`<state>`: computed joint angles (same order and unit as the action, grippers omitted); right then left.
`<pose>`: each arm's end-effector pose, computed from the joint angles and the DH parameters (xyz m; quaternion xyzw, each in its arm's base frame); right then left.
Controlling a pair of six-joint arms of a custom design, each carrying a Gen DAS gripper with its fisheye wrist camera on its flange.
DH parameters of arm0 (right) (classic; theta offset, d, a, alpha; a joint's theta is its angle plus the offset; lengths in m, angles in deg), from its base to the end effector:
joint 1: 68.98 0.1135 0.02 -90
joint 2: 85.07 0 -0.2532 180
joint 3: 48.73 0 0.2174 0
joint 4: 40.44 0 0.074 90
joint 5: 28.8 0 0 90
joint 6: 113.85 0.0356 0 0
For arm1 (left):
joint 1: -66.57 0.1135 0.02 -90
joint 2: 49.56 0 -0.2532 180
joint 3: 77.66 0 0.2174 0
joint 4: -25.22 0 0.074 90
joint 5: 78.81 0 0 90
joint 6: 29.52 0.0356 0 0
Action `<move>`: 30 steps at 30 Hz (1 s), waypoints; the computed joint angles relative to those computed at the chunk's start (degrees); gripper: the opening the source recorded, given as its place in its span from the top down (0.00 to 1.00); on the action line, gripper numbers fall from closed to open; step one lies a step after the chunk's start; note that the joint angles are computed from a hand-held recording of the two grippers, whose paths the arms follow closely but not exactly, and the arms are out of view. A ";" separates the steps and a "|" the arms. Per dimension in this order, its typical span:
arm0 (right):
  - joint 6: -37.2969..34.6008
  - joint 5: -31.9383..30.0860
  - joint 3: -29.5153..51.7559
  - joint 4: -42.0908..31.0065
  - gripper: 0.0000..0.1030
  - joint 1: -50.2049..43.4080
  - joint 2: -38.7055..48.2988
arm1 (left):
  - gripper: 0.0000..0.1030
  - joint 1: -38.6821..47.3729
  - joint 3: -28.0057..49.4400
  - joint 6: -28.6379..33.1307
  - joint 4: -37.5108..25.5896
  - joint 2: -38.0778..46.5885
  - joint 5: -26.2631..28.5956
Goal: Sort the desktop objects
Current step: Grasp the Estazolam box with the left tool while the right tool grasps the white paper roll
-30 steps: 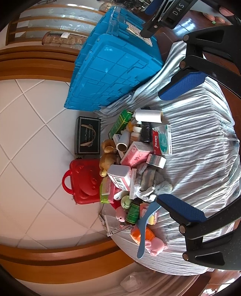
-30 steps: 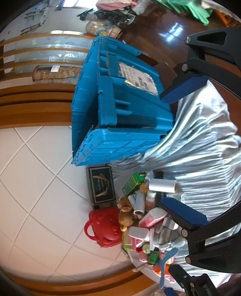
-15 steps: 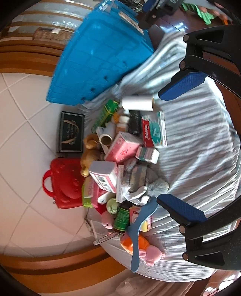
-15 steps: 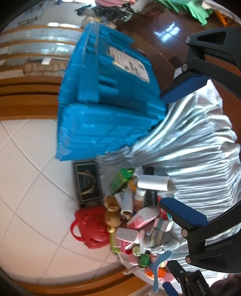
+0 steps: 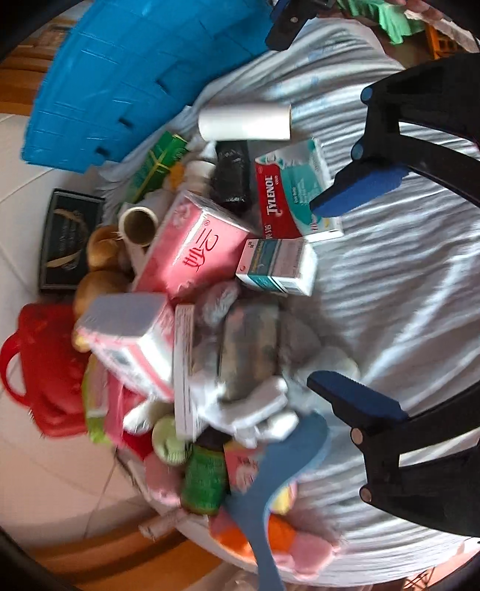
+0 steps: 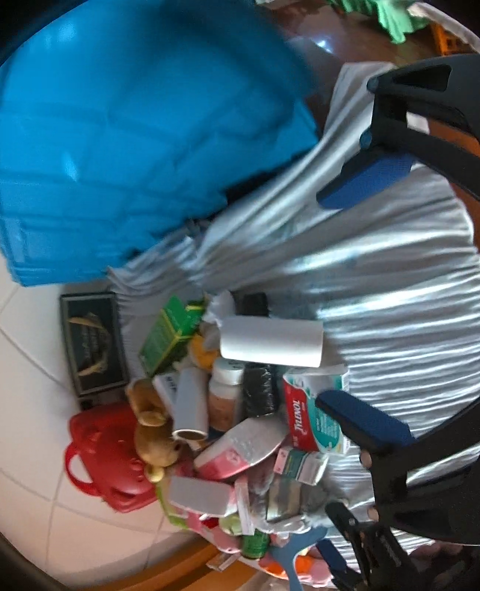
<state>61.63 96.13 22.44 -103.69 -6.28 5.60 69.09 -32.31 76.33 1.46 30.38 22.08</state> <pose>0.1286 0.2047 0.1918 0.2066 0.9295 -0.0241 0.3046 0.2120 0.0026 0.1466 0.1369 0.9483 -0.0468 0.2826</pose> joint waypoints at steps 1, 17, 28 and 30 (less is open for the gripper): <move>-2.14 -1.22 -0.55 2.25 0.22 -1.58 0.42 | 0.18 -1.39 0.86 -0.71 2.18 3.54 -0.56; -24.67 -19.05 -3.39 30.47 0.51 -21.30 13.92 | 0.62 -6.95 6.71 -4.05 8.05 20.55 -1.52; -27.73 -15.48 -3.08 25.27 0.56 -18.16 4.98 | 0.62 -9.80 6.77 -4.75 -3.65 -1.62 -2.62; -27.78 -12.77 -1.08 21.22 0.56 -16.98 1.69 | 0.62 -9.25 13.36 -3.49 -8.06 -1.07 -0.84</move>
